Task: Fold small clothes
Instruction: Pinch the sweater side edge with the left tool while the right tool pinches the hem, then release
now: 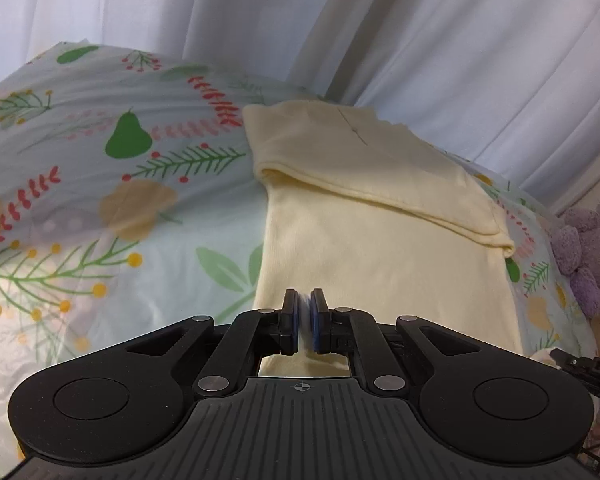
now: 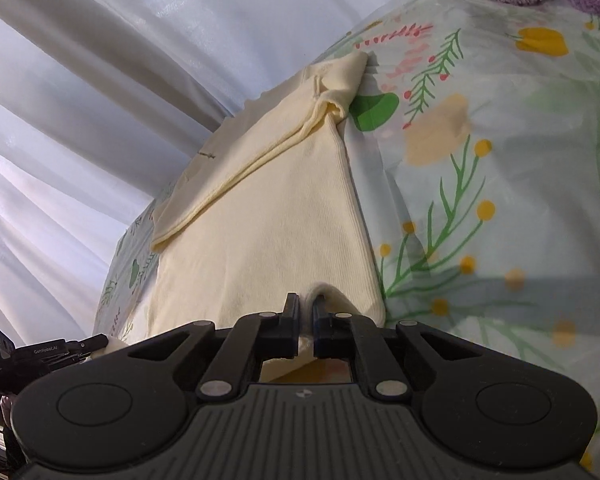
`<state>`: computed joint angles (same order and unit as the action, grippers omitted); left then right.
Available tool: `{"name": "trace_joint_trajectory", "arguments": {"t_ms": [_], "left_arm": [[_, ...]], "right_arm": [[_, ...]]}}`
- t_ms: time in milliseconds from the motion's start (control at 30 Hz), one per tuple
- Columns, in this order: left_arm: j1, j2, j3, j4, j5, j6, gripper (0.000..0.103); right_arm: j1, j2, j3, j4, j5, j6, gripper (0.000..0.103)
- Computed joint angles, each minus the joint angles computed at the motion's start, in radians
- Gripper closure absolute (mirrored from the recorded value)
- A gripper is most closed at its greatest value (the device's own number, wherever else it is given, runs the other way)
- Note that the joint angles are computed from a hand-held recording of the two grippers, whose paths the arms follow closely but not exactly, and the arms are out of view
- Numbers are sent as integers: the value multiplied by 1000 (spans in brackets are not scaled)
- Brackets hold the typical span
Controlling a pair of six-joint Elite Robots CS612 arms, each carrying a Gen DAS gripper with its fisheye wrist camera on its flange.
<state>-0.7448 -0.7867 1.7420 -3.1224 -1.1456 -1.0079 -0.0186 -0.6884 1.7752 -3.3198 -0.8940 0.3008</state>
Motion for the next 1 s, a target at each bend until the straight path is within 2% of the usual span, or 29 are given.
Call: {"name": "trace_joint_trajectory", "arguments": {"t_ms": [100,133,267,333,400,433,467,567,667,733,833,900,967,1000], "left_arm": [[13,33,-67,46,88,44,101],[19,49,-92,59,114,65,102],[41,94,-157,91,116,90,101],[50,107,-160,61,79,112,99],[58,113,-150,30,20,140,80],[60,115,-146,21,-4,156,74],[60,118,-142,14,-20,172,67],[64,122,-134,17,-78,192,64],[73,129,-130,-17,-154,185,62],[74,131,-132,-12,-167,189,64],[68,130,-140,27,-148,213,72],[64,128,-146,53,-132,236,83],[62,129,-152,72,-124,260,85],[60,129,-157,89,-117,268,87]], "right_arm": [[18,32,-75,-24,-39,32,98],[29,41,-102,-20,-72,22,98],[70,69,-182,7,-187,-73,97],[88,82,-204,-2,-253,-118,97],[106,87,-207,-36,-342,-175,91],[114,88,-203,-64,-386,-214,84],[115,88,-198,-75,-400,-244,75],[104,81,-181,-64,-352,-312,59],[103,71,-169,-6,-327,-373,59],[107,69,-163,13,-338,-388,59],[114,70,-167,49,-356,-397,61],[118,72,-172,64,-371,-405,67],[123,72,-173,72,-394,-428,84],[126,72,-174,76,-401,-441,87]]}}
